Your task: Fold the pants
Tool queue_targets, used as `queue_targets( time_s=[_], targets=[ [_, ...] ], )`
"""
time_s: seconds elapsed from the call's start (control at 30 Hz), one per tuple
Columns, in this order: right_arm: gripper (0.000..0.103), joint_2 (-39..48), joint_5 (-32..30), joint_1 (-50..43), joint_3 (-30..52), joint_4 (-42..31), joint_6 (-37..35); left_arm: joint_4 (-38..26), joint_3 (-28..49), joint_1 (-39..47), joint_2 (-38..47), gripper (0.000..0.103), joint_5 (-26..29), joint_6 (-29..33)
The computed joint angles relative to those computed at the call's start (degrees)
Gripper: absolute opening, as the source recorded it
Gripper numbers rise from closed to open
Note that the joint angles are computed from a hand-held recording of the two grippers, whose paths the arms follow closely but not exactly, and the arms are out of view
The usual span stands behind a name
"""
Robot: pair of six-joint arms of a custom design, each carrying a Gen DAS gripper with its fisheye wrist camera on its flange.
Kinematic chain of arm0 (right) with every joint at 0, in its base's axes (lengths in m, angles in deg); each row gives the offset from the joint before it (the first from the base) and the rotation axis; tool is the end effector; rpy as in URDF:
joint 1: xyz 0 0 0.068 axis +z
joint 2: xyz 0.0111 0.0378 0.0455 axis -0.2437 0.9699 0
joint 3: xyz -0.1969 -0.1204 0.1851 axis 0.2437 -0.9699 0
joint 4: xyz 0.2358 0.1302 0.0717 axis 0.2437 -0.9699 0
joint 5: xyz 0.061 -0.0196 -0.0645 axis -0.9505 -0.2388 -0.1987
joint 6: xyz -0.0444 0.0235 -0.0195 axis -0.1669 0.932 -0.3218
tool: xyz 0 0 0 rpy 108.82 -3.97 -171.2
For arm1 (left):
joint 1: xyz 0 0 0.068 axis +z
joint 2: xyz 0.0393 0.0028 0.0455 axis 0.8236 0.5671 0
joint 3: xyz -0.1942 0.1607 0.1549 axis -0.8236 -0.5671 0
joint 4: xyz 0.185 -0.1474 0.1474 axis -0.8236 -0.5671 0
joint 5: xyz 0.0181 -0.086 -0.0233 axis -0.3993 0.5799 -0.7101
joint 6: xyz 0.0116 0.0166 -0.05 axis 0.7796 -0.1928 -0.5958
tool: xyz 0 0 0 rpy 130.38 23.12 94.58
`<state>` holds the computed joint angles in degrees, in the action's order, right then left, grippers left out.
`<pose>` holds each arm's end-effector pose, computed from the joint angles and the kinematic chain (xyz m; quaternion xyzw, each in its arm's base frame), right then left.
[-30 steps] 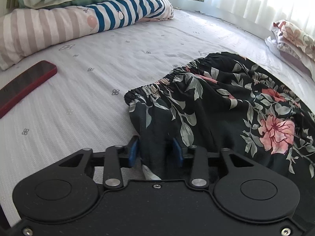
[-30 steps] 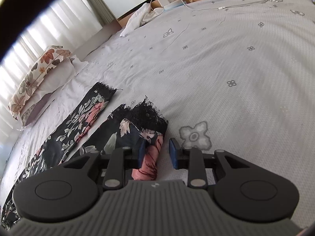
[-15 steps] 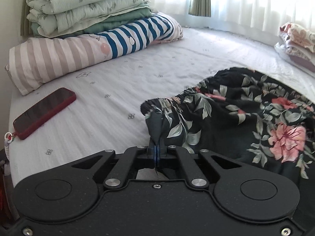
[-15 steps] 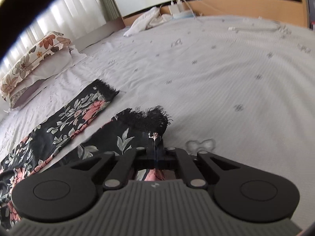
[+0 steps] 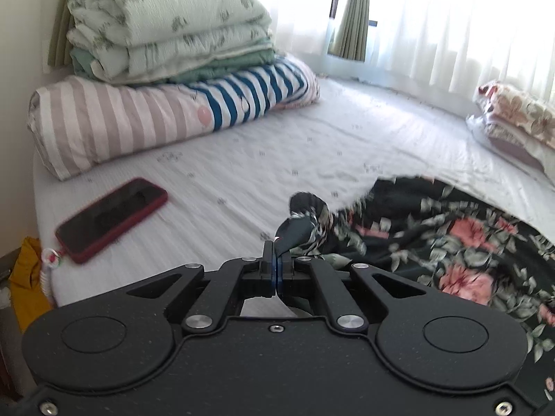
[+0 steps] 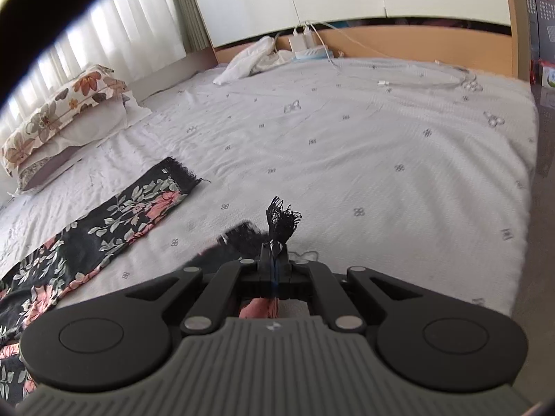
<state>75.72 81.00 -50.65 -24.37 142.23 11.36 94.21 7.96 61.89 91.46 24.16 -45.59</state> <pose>0.2034 -0.1585 0.0390 0.5064 0.7318 -0.1136 0.4416 0.4403 0.0547 0.0826 -0.1789 0.8632 0.0362 0.4706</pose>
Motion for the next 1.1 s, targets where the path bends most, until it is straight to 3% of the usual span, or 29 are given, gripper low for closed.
queue_targets(
  time_s=[0.23,0.4,0.5,0.53,0.6,0.67,0.7,0.8,0.87,0.93,1.1],
  targets=[
    [0.002,-6.11,-0.53,-0.9,-9.32,4.73,-3.17,2.25,-8.77,5.42,-7.36,0.003,4.81,2.67],
    [0.003,-0.69,-1.96,-2.86,-10.59,8.17,-5.28,1.94,-9.87,6.8,-5.1,0.005,4.62,8.02],
    [0.008,3.18,-0.84,-2.23,-9.11,7.64,-5.82,1.48,-9.56,6.23,-3.02,0.015,3.25,9.1],
    [0.023,4.09,-0.69,-1.94,-8.97,8.03,-5.93,1.45,-9.56,5.91,-2.68,0.018,2.64,9.36],
    [0.044,4.43,0.03,-1.16,-8.78,7.68,-5.99,1.17,-9.26,5.59,-2.3,0.029,1.78,10.04],
    [0.06,2.59,1.7,0.19,-9.07,6.4,-6.63,1.33,-9.61,4.9,-2.54,0.053,1.35,9.7],
    [0.067,2.59,1.7,0.19,-9.07,6.4,-6.63,1.62,-9.84,4.9,-2.79,0.057,1.73,9.46],
    [0.076,-2.26,4.36,1.7,-9.84,3.18,-7.34,2.15,-10.24,5.08,-3.9,0.072,3.54,8.57],
    [0.08,-3.46,4.61,1.95,-10.04,2.45,-7.14,2.27,-10.12,5.18,-4.75,0.089,4.72,8.07],
    [0.083,-5.63,3.46,1.85,-10.39,1.44,-6.6,3.87,-10.46,4.71,-5.39,0.099,4.17,7.58],
    [0.084,-9.45,1.09,5.39,-9.84,-1.97,-5.01,6.31,-10.41,3.56,-6.0,0.103,0.99,6.85]
  ],
)
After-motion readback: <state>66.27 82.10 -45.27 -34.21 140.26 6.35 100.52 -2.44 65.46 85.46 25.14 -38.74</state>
